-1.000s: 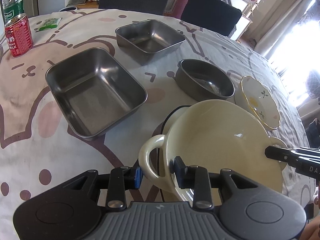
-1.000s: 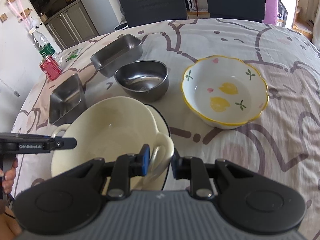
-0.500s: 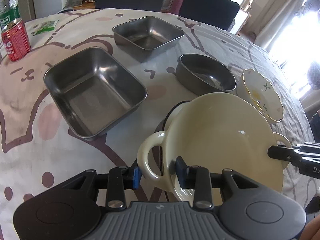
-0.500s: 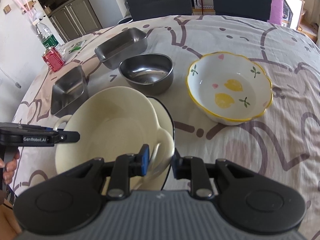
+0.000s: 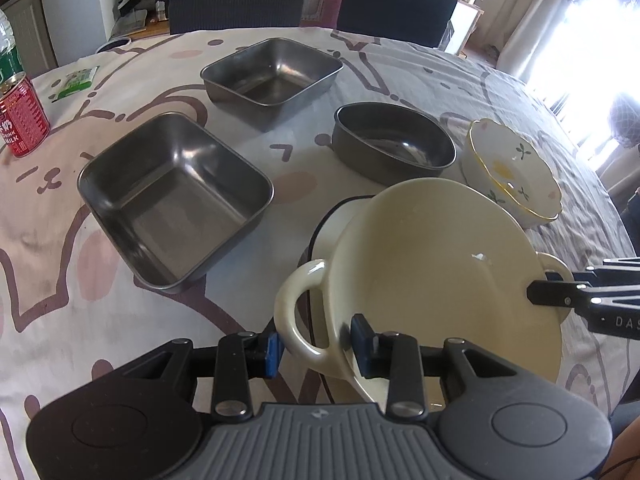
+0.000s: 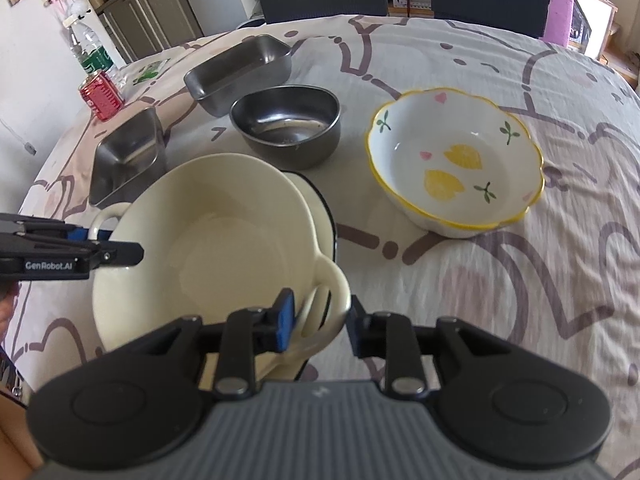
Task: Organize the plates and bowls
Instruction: 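Lower the cream bowl onto the ginkgo plate with both tools, then open both tools to release the cream bowl rim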
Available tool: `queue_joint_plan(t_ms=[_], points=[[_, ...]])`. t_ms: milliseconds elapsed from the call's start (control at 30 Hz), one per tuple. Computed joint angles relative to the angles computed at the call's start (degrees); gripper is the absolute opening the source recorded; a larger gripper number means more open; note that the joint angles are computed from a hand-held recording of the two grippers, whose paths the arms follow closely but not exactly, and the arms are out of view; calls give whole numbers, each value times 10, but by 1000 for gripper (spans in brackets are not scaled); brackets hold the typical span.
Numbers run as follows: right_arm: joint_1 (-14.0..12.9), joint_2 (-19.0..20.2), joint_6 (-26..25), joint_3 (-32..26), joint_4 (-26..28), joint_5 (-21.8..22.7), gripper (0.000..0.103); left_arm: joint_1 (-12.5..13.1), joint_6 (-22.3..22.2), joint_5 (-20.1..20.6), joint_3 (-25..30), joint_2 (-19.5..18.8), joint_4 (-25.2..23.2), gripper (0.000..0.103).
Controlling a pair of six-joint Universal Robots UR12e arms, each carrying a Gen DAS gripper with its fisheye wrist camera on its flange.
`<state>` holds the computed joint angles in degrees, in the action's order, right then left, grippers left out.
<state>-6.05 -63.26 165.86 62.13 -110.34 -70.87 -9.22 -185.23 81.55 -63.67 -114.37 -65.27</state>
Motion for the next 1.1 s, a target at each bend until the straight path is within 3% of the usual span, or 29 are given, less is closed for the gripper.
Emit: queue_joint_plan(t_ms=[467,600,667,733,900,1100], points=[[-6,10,27,-11,21,28,32,1,-7,-2,7,0,-21,38],[-6,10,34,-9,18,30,34,0,-10,10,8,1,-26,47],[-5,8,34,-6,14,25,41,0,-17,15,10,0,-31,53],[-4,8,31,-6,13,18,51,1,-24,17,10,1,-35,68],[-6,-2,43,12,-19,22,87,-1,-32,25,6,6,-31,89],[-8,-13,37,31,-49,20,101,-5,-40,38,0,12,-14,103]])
